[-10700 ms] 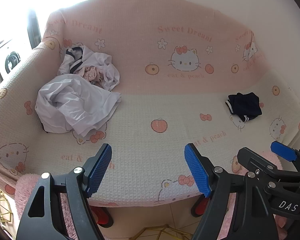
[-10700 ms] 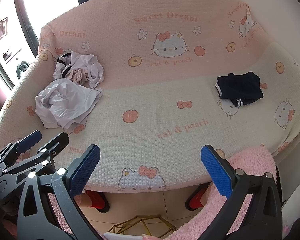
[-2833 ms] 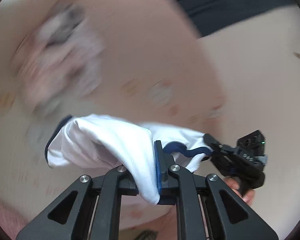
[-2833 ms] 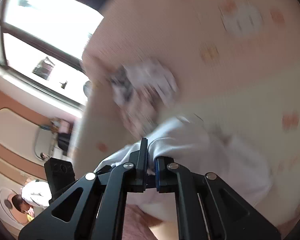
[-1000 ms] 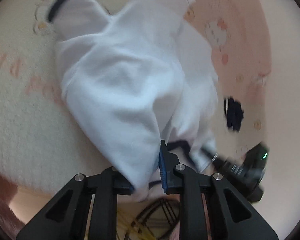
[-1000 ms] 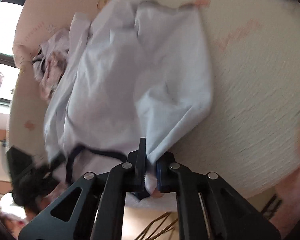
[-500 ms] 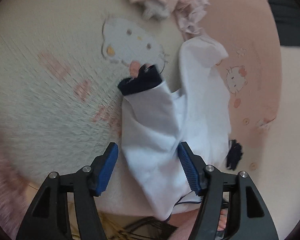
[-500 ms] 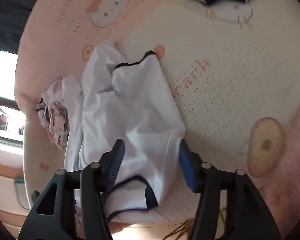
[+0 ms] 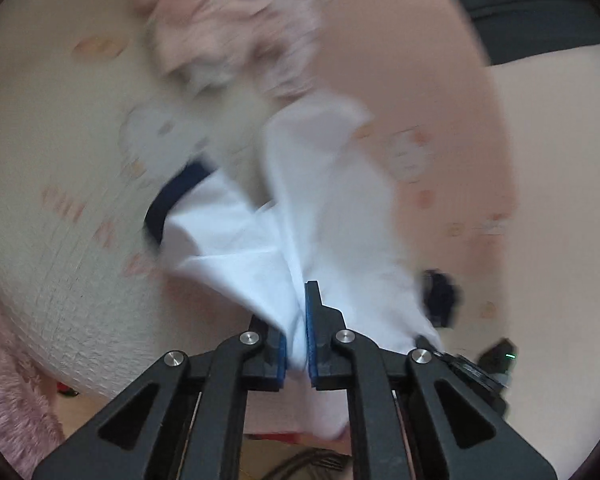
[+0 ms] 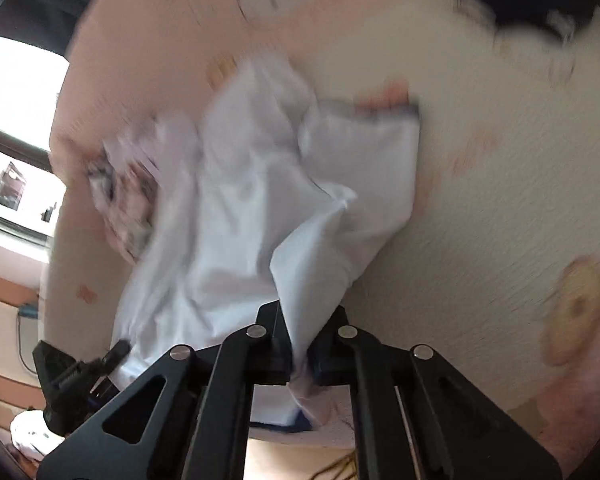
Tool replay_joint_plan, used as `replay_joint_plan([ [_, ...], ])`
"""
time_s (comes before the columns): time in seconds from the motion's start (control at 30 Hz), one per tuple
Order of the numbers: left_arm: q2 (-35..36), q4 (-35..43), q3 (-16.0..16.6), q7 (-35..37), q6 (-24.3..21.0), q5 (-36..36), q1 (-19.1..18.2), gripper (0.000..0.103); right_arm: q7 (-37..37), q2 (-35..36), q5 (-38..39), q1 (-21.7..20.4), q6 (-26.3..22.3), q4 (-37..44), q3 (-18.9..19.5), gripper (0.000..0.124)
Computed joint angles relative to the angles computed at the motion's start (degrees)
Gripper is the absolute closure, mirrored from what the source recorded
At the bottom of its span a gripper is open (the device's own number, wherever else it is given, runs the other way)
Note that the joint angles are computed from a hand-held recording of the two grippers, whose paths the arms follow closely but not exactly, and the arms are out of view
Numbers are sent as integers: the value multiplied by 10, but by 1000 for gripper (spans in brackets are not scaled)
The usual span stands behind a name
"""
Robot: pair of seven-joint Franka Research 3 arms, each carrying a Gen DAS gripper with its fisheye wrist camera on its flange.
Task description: Fold clothes
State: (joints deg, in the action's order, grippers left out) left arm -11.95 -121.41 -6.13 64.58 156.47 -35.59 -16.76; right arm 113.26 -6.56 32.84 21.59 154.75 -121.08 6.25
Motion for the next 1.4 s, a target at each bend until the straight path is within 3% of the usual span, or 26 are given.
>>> replay_joint_plan([
  [0.1, -37, 9, 15, 55, 18, -26, -13, 95, -47, -21, 78, 8, 23, 17, -15, 119],
  [0.2, -37, 46, 14, 33, -18, 50, 1, 95, -156, -51, 186, 36, 38, 34, -41, 118],
  [0.23, -32, 44, 14, 27, -36, 40, 4, 95, -157, -54, 172, 28, 23, 43, -36, 116],
  [0.27, -27, 40, 18, 21, -50, 28, 1, 95, -118, -53, 120, 1, 5, 49, -15, 112],
  [0.33, -15, 33, 22, 13, -81, 1, 1, 95, -40, -46, 31, -15, -31, 52, -6, 87],
  [0.57, -12, -9, -19, -129, -153, 40, 25, 91, 152, -48, -117, -43, -155, -1, 12, 83],
  [0.6, -20, -17, -27, -159, -154, 62, 29, 88, 179, -55, -142, -47, -161, -10, 14, 83],
  [0.67, -40, -32, -37, -213, -160, 103, 33, 67, 230, -80, -183, -59, -155, -35, 18, 80],
  [0.7, -47, -34, -37, -224, -168, 115, 30, 61, 254, -91, -206, -66, -154, -43, 22, 80],
  [0.8, -59, -28, -46, -261, -202, 176, 29, 59, 325, -102, -308, -92, -172, -35, 48, 80],
  [0.9, -38, 10, -48, -213, -254, 195, 12, 61, 284, -82, -335, -78, -204, -8, 41, 80],
  [0.97, -21, 12, -27, -155, -244, 118, -20, 61, 238, -63, -299, -58, -218, 3, 27, 80],
  [1.07, 17, 28, -28, -80, -249, 46, -35, 61, 216, -45, -282, -45, -223, 9, 23, 80],
  [1.17, 59, 66, -50, -118, -281, 129, -13, 61, 198, -20, -323, -39, -258, 38, 29, 79],
  [1.23, 57, 69, -55, -159, -280, 173, 3, 61, 165, 11, -333, -29, -327, 75, 28, 78],
  [1.33, 37, 66, -63, -231, -294, 272, 21, 61, 129, 12, -315, -15, -360, 80, 23, 72],
  [1.4, 23, 49, -56, -225, -291, 255, 21, 61, 98, 12, -293, -8, -388, 86, 20, 68],
])
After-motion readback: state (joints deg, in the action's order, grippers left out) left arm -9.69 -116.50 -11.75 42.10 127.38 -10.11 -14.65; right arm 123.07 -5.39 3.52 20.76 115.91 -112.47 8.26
